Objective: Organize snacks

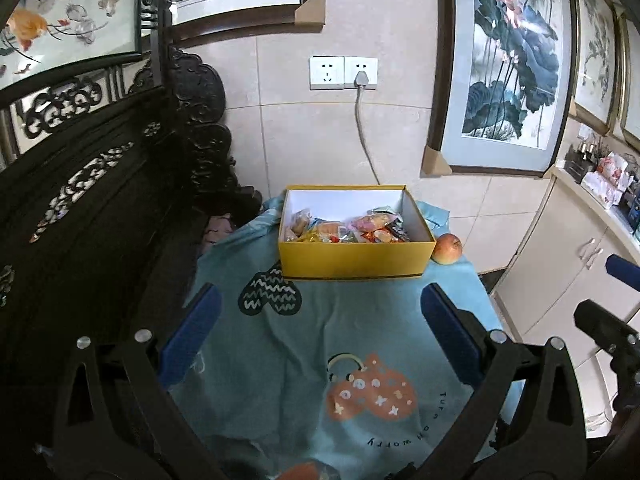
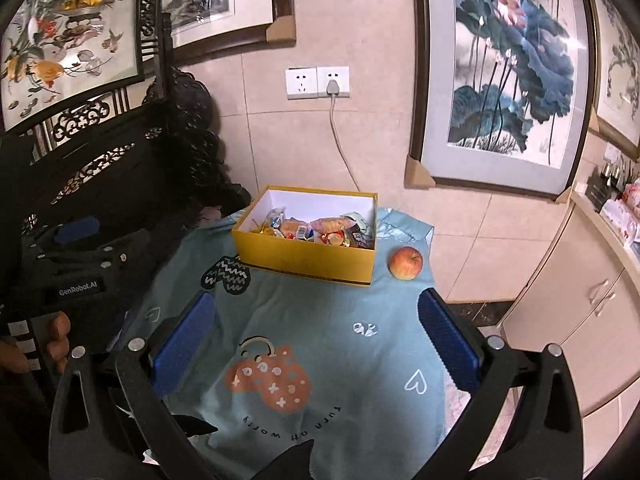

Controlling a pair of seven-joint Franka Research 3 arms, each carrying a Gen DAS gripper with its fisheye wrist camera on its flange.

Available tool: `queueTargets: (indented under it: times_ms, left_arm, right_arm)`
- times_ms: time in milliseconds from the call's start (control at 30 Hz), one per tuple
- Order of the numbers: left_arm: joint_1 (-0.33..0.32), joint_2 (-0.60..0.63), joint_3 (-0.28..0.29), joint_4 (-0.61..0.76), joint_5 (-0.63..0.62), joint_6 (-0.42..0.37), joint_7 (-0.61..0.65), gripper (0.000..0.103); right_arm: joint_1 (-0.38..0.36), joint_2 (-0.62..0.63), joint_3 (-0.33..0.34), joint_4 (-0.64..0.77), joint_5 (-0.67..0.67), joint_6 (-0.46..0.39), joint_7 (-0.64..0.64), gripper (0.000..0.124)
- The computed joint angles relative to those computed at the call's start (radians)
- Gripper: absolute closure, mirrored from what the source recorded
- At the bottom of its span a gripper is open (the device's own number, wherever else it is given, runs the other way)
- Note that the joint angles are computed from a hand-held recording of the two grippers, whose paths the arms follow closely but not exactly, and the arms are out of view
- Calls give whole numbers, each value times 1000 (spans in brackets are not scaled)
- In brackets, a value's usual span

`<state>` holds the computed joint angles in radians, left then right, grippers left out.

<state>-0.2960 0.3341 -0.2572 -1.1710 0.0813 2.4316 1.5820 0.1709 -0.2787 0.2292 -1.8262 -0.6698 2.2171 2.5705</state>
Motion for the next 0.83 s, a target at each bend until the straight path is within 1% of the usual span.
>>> queueTargets:
  times_ms: [100, 200, 333, 567, 833]
  left_arm:
    - [1, -32, 2, -43, 0, 4, -24, 2]
    - [3, -52, -1, -68, -1, -11, -27, 2]
    - [5, -80, -1, -114, 4, 10, -16, 2]
    - [-1, -89, 5, -126, 37, 1, -28, 2]
    - [-3, -81, 10, -112, 67, -9, -37, 2]
  right_arm:
    - [4, -15, -4, -19, 16, 6, -14, 22]
    - [1, -32, -1, -39, 27, 12, -21, 22]
    - [-6, -42, 9, -53, 38, 18, -16, 22]
    - [-17, -51, 18, -69, 43, 29, -7, 22]
    - [-25, -52, 30, -63, 13, 10, 27, 22]
